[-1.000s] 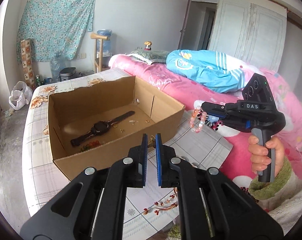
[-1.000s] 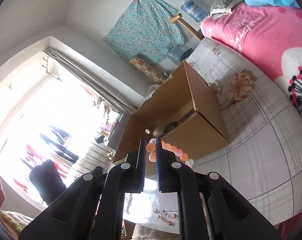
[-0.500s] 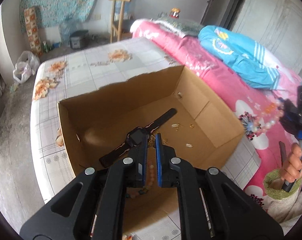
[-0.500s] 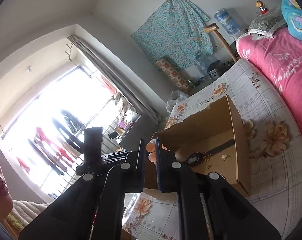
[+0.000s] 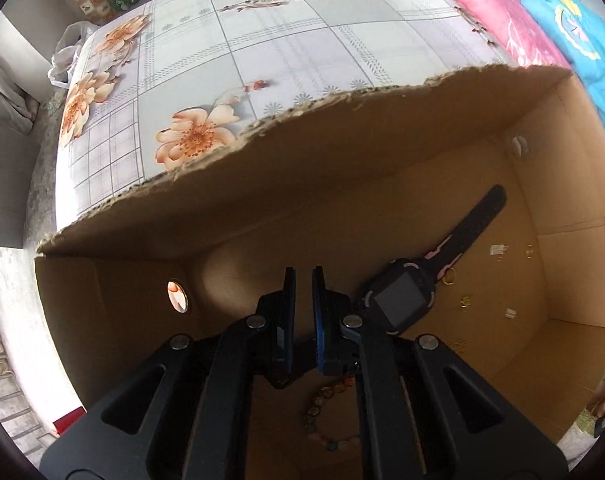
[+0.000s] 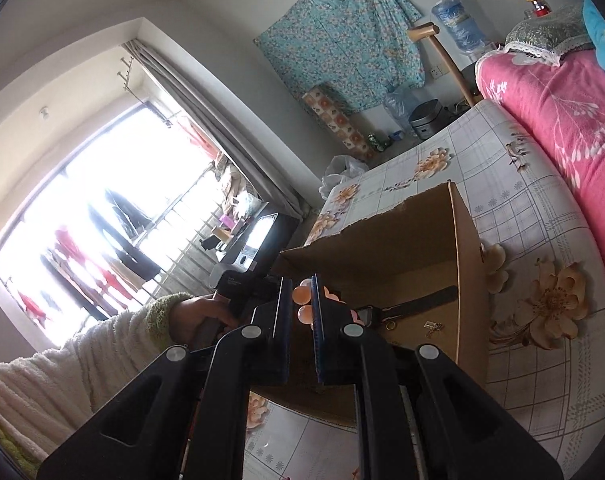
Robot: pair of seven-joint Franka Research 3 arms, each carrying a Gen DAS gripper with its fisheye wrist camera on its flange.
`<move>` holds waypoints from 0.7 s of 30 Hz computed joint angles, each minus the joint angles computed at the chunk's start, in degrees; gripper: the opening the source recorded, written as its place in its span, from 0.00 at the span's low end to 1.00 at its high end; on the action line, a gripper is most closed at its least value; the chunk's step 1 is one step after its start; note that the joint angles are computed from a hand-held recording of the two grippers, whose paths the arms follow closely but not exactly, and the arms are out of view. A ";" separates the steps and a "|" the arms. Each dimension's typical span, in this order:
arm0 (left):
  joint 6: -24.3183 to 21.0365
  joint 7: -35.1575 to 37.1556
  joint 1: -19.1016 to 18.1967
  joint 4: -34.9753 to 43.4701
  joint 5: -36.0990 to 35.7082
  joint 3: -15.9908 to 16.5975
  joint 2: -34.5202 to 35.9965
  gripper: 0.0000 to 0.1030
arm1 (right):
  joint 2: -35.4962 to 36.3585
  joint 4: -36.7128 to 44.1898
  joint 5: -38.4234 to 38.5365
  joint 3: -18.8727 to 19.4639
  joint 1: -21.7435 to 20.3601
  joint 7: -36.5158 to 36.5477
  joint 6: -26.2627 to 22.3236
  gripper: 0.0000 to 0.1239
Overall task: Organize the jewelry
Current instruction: 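Carry the charm and bracelet into the box and open both grippers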
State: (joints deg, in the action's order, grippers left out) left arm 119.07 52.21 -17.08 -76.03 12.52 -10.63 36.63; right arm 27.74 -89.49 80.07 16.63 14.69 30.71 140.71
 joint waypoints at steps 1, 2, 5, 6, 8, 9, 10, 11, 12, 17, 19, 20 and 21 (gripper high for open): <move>-1.03 -0.01 -0.12 0.89 -0.04 0.05 0.54 0.15 | 0.14 0.17 -0.69 -0.21 0.21 0.59 0.12 0.08; -0.67 -0.32 0.07 0.53 -0.43 -0.04 0.29 0.26 | 0.28 0.36 -1.37 -0.37 0.44 1.26 0.44 0.08; 4.00 -1.45 0.27 -3.93 0.10 0.03 -3.04 0.36 | 0.31 0.51 -3.50 -0.58 0.98 3.22 1.48 0.08; 5.77 -2.14 0.16 -5.67 0.64 0.13 -4.45 0.37 | 0.24 0.50 -4.28 -0.64 1.21 3.87 1.91 0.08; 11.52 -2.92 0.46 -11.51 1.27 -0.28 -8.95 0.44 | -0.03 0.47 -6.67 -0.97 1.86 5.58 2.94 0.08; 14.30 -3.50 0.42 -14.52 1.91 -0.38 -11.35 0.46 | -0.15 0.50 -8.19 -1.17 2.23 6.60 3.37 0.08; 17.30 -4.27 0.23 -17.82 2.95 -0.40 -14.03 0.50 | 0.00 0.82 -10.21 -1.50 2.78 8.06 3.78 0.08; 20.35 -5.28 -0.05 -20.99 4.31 -0.34 -16.59 0.54 | 0.37 1.37 -12.51 -1.86 3.30 9.72 4.00 0.08; 23.25 -6.62 -0.40 -24.24 6.03 -0.18 -19.28 0.56 | 0.64 1.90 -15.47 -2.37 4.01 11.92 4.11 0.08; 32.24 -25.86 -3.05 -38.38 25.57 1.40 -32.08 0.72 | 3.24 6.11 -28.52 -3.64 6.19 21.77 1.37 0.08; 31.08 -37.54 -2.73 -42.84 36.46 0.62 -36.69 0.75 | 4.84 8.73 -33.17 -4.04 6.87 25.80 -1.29 0.08; 30.80 -41.33 -1.99 -44.24 39.73 -0.03 -38.03 0.75 | 5.86 10.41 -35.38 -4.24 7.17 27.92 -3.14 0.08; 30.14 -44.44 -1.29 -44.69 42.07 -0.85 -38.51 0.76 | 6.95 12.18 -37.44 -4.42 7.43 29.89 -5.02 0.08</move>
State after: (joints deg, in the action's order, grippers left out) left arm 149.21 7.77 -18.37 -120.72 54.58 -11.49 -1.88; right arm 34.69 -77.30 42.63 12.20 22.13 60.60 135.69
